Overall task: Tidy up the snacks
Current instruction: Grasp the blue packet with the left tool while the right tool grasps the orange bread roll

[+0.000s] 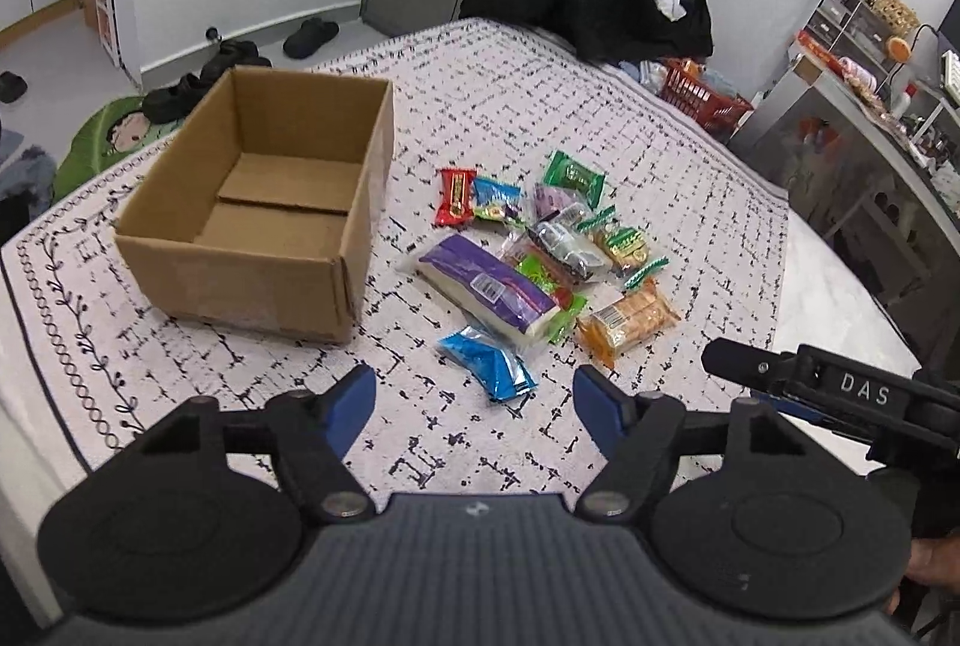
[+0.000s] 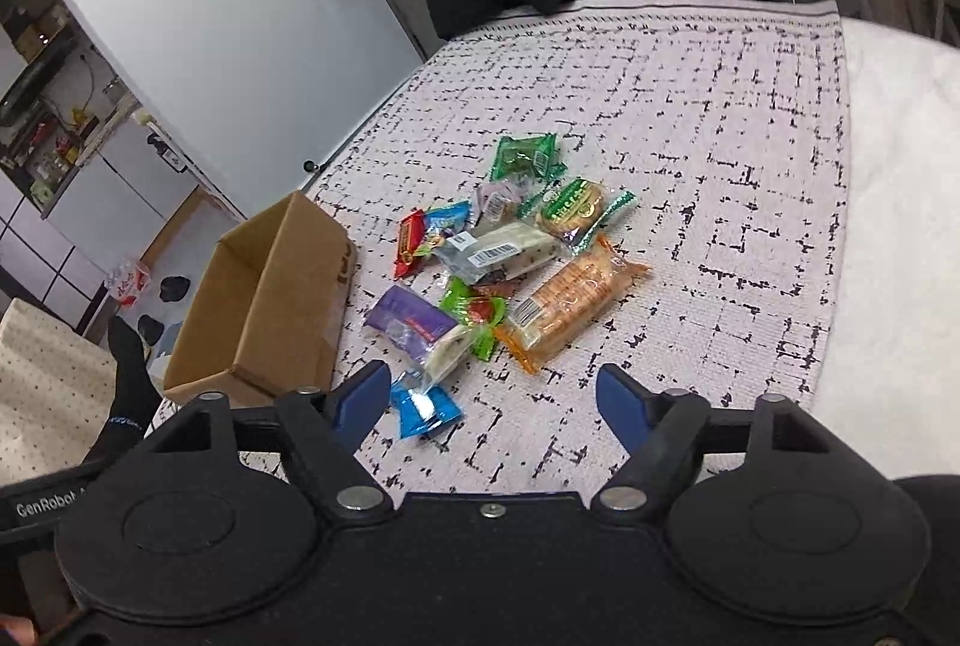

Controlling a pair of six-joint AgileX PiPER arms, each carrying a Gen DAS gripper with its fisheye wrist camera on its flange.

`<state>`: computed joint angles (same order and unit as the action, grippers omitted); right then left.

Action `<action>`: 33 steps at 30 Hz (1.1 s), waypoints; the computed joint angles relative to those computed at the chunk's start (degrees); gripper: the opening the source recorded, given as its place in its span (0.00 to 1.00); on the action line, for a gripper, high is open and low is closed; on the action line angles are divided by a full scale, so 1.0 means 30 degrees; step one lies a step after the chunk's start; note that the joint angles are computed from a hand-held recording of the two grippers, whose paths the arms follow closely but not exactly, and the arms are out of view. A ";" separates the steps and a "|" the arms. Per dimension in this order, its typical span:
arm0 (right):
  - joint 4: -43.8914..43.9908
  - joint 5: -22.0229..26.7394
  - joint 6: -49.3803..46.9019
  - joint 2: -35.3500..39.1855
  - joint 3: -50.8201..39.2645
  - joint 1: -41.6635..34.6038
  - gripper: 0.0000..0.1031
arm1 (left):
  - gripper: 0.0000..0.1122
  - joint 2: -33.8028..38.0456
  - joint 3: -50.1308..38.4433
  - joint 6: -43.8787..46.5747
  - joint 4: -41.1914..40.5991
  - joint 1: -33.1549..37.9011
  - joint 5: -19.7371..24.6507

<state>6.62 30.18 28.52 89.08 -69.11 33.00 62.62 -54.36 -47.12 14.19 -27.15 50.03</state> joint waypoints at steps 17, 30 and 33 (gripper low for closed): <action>0.4506 -0.1467 -0.3435 0.4176 -0.1467 -0.1524 0.66 | 0.51 0.4389 0.0237 0.1209 -0.1986 0.2085 -0.3419; 0.3615 -0.0958 -0.2855 0.6661 -0.3324 -0.1795 0.66 | 0.47 0.7091 -0.0125 0.2075 -0.3041 0.2957 -0.4958; 0.2331 -0.0939 -0.2200 0.7115 -0.3866 -0.1570 0.67 | 0.47 0.7705 -0.0410 0.1997 -0.3039 0.3000 -0.5241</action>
<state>13.61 27.36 21.92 110.42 -80.71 28.29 85.74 -55.59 -41.13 5.07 -18.15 34.31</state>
